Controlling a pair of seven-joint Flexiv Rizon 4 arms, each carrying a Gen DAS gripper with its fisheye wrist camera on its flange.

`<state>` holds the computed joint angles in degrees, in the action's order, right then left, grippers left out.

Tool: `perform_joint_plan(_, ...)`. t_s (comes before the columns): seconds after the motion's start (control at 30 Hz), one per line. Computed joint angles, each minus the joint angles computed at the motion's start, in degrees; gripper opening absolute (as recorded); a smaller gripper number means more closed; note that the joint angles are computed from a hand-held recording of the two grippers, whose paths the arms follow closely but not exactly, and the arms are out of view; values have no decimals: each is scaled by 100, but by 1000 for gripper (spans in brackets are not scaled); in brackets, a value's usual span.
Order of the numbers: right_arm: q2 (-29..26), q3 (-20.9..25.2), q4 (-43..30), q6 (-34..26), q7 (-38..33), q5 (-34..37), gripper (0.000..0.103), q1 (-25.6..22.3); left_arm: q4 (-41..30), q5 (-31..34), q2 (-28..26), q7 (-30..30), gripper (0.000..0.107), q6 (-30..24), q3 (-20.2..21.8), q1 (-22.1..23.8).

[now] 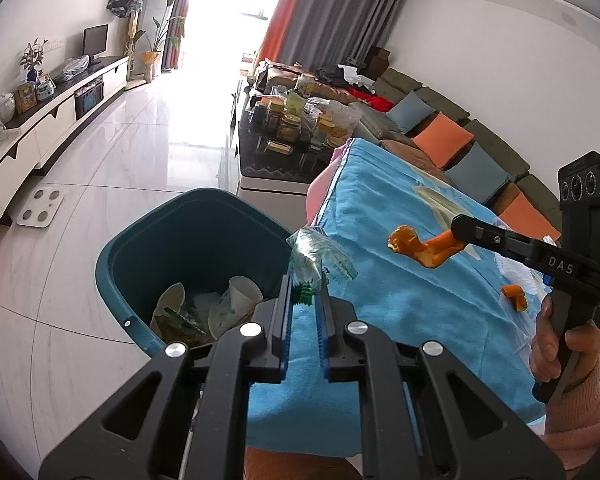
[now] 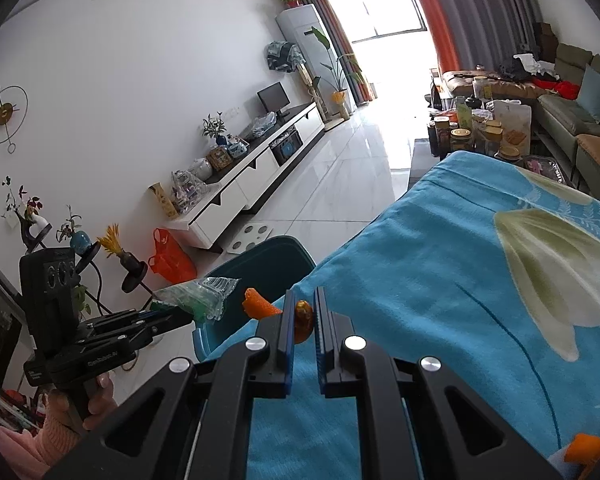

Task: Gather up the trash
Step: 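Carry the plastic bottle and orange peel over the teal bin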

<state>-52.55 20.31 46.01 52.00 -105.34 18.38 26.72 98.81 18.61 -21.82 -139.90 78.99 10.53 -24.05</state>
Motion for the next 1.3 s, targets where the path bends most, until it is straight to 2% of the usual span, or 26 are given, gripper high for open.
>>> perform_joint_plan(0.87,-562,-151,-1084,-709,30,-5,8,332,71,86,-3,-292,11,-222,62,105)
perform_joint_plan(1.3,-1057,-356,-2047,-1294,81,-52,8,648,17,346,9,-571,11,-427,94,149)
